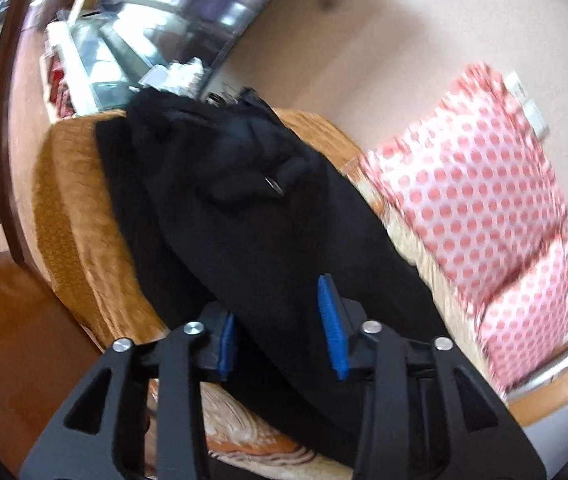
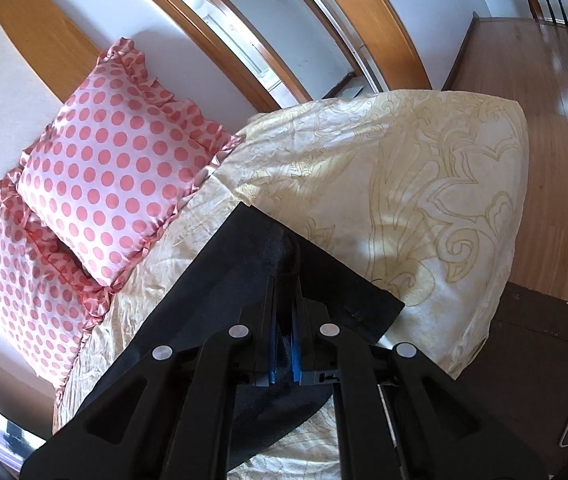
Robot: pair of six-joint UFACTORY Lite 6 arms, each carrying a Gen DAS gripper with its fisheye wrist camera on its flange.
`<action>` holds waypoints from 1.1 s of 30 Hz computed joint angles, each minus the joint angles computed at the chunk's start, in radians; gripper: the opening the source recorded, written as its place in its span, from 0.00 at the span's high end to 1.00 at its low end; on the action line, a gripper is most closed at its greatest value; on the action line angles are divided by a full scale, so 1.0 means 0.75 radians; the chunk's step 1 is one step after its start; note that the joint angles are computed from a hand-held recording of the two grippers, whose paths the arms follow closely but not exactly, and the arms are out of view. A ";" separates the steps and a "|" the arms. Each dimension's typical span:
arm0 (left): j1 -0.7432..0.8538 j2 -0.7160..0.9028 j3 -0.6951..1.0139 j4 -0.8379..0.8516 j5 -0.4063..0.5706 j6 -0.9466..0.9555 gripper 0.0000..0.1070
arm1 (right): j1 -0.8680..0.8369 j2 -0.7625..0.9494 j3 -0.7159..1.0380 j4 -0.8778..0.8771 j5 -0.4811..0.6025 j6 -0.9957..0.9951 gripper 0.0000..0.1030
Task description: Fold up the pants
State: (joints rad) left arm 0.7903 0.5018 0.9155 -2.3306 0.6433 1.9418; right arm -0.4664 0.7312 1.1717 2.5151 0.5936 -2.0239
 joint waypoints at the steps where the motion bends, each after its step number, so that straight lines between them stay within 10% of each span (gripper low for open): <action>1: 0.013 0.008 0.014 0.010 0.002 -0.025 0.63 | 0.001 0.003 0.008 -0.006 -0.006 0.006 0.95; 9: 0.106 0.045 0.145 0.168 -0.028 -0.195 0.92 | -0.013 -0.061 0.000 -0.041 0.025 0.011 0.95; 33: 0.043 0.012 0.064 -0.116 -0.217 0.380 0.92 | -0.021 -0.026 -0.116 0.077 0.000 -0.136 0.95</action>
